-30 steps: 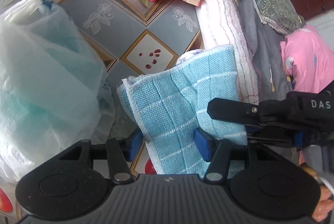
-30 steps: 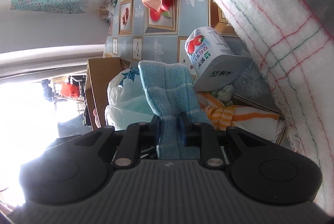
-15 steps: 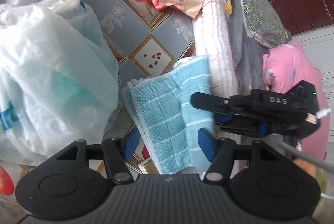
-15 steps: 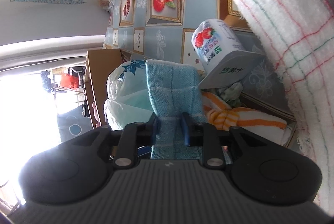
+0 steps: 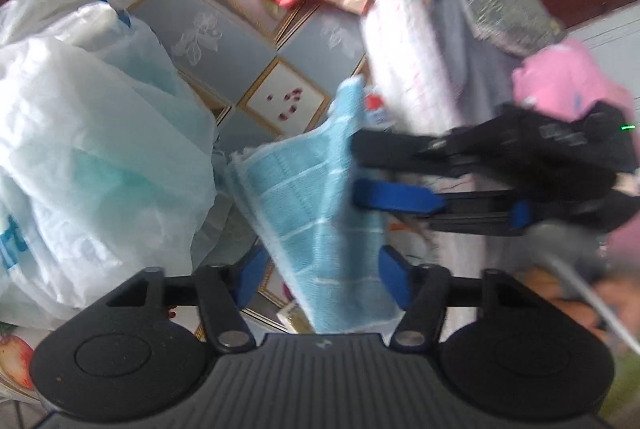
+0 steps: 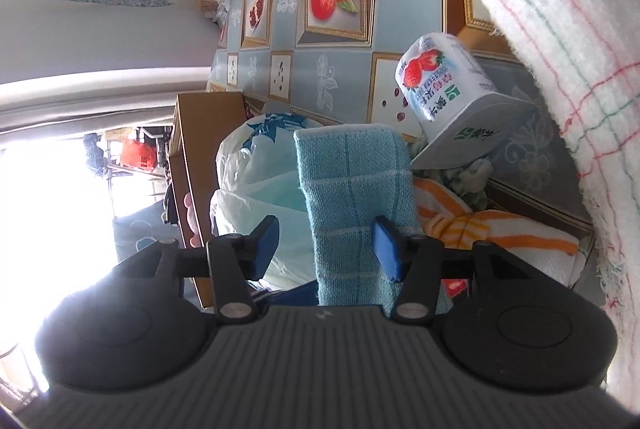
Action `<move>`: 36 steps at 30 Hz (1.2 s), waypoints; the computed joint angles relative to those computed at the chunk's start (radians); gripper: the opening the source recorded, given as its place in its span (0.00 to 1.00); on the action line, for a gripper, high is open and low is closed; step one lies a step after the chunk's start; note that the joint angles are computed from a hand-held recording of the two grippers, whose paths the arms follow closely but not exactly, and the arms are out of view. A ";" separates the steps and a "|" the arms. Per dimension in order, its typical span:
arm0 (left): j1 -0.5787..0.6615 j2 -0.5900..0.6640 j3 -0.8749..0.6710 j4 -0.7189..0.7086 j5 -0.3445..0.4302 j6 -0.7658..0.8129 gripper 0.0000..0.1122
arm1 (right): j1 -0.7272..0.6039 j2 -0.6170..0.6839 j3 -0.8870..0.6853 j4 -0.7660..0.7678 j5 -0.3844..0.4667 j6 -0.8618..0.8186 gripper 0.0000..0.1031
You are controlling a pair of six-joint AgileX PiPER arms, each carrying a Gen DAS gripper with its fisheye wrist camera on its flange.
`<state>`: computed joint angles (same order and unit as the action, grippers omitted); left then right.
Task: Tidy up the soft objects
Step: 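Carry the towel with the right tool over the cardboard box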
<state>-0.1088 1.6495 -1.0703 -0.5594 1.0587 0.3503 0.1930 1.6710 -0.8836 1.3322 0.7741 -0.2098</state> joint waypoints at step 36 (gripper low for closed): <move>0.132 0.017 -0.028 -0.165 0.093 0.224 0.42 | 0.375 -0.154 -0.244 -1.094 -0.118 0.992 0.20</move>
<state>0.0230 1.6661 -1.0985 -0.7240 1.1517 0.5740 0.5680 1.5168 -1.1271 0.2380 0.6556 0.7818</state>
